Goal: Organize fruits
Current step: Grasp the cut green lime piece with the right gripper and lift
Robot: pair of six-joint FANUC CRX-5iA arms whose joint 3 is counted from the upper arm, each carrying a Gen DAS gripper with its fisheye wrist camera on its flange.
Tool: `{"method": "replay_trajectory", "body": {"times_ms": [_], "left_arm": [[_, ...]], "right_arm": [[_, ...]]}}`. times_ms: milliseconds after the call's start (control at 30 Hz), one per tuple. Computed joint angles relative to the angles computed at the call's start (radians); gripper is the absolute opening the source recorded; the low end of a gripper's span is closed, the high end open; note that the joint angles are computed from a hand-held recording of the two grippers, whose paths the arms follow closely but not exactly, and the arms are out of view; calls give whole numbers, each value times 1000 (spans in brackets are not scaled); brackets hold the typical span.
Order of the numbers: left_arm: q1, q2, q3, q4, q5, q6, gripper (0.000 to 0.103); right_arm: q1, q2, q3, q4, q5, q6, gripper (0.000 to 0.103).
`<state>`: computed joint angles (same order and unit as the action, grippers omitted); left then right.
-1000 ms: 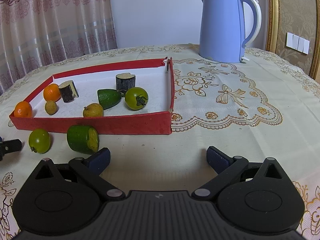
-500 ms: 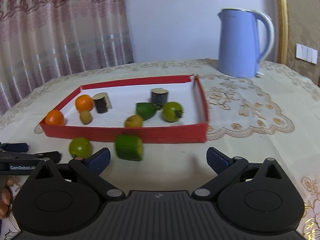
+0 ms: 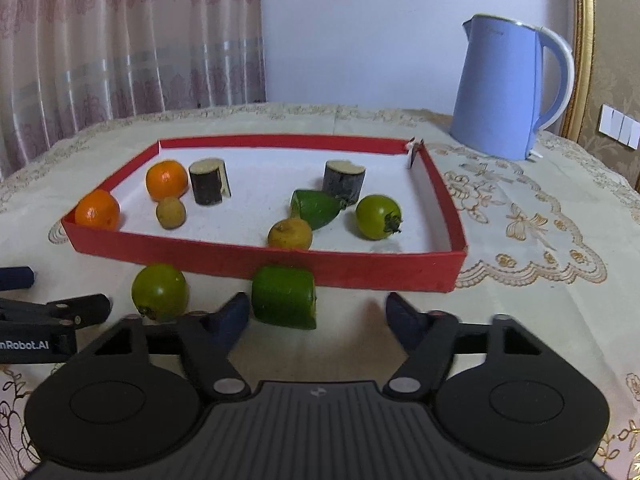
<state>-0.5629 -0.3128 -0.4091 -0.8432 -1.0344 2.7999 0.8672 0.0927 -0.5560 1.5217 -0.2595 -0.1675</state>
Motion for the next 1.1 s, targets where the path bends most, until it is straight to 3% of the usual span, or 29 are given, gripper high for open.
{"method": "replay_trajectory", "body": {"times_ms": [67,300,500,633,833,1000,1100], "left_arm": [[0,0,0,0,0,0,103],[0,-1,-1,0,0,0,103],[0,-1,-1,0,1,0,103],[0,-2,-2,0,1,0,103],[0,-2,-2,0,2,1,103],[-1,-2,-2,0,2,1,103],[-1,-3,-2,0,2,1,103]], "right_arm": [[6,8,7,-27,5,26,60],[-43,-4,-14,193,57,-118,34],[-51,-16,-27,220,61,-139,32],[-112,-34,-37,380,119,-286,32],[-143,-65,-59,438,125,-342,31],[-162,-93,-63,556,60,-403,27],[-153,-91,-54,539,8,-360,27]]}}
